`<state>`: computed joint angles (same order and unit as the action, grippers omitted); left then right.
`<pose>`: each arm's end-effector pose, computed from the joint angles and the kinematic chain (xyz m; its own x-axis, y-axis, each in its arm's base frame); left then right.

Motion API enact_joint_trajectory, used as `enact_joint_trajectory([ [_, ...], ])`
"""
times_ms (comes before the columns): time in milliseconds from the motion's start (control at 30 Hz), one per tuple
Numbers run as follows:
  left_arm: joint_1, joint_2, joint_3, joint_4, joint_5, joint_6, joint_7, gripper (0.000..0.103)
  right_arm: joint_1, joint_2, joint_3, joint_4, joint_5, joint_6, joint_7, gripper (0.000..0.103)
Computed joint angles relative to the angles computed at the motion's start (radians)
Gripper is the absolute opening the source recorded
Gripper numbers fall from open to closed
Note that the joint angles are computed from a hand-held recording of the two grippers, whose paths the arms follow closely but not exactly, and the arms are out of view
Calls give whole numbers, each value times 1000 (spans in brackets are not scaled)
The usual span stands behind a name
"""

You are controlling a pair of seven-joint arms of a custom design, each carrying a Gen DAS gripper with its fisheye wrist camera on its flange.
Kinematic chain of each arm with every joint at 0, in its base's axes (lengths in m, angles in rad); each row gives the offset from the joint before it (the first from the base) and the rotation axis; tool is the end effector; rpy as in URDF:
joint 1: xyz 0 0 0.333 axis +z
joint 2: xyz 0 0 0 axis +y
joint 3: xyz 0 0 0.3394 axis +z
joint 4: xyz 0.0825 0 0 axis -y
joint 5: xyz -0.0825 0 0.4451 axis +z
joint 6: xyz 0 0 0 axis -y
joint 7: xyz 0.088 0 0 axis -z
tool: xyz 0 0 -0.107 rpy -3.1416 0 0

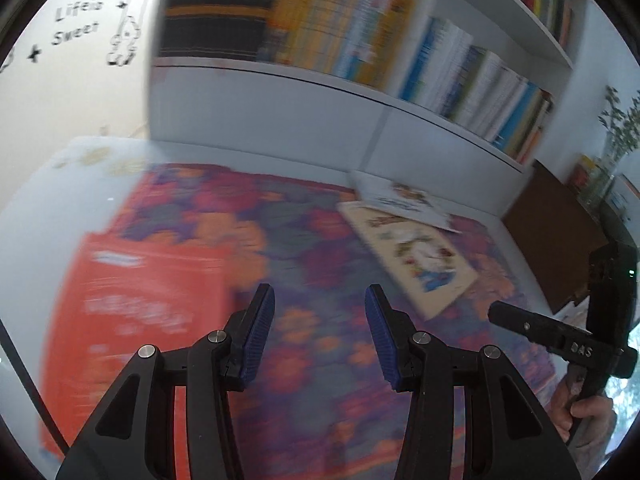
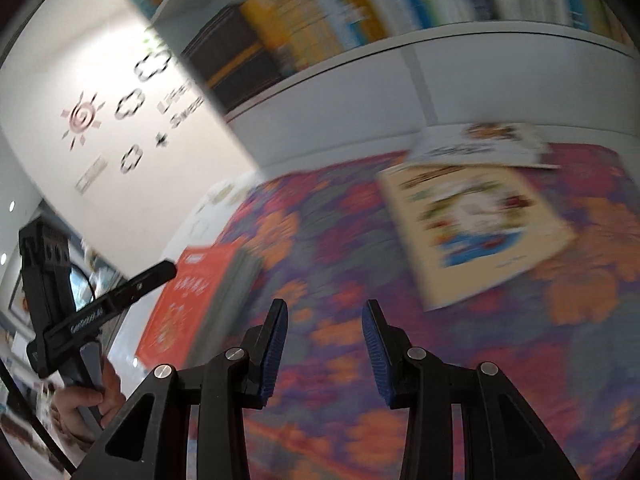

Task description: Organize books

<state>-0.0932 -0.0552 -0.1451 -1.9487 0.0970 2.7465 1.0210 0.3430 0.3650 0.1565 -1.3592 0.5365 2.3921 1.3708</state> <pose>0.6307 -0.1593 0.6088 0.0963 -0.9472 0.3058 -0.6632 -0.2901 -0.6899 0.6982 0.3593 0.6088 0.4887 -0.7520 -0.4423 -0.7850 -0.1579 -0.5990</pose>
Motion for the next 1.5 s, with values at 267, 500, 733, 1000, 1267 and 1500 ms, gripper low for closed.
enact_joint_trajectory([
  [267, -65, 294, -29, 271, 49, 23, -95, 45, -118, 89, -30, 75, 69, 14, -31, 37],
  [500, -75, 508, -59, 478, 51, -44, -78, 45, -150, 331, -42, 373, -1, -50, 47, 37],
  [733, -48, 539, -92, 467, -8, 22, -31, 50, -204, 468, 54, 542, 28, -138, -47, 45],
  [1000, -81, 571, -85, 544, 7, -69, 96, 80, -142, 401, -2, 480, -70, -164, -168, 61],
  [1267, -148, 531, -19, 533, 135, -169, 65, 80, -172, 347, 24, 393, 18, -180, -257, 61],
  [1500, -74, 379, -96, 348, -2, -180, 178, 80, -189, 200, 28, 178, 77, -187, -295, 61],
])
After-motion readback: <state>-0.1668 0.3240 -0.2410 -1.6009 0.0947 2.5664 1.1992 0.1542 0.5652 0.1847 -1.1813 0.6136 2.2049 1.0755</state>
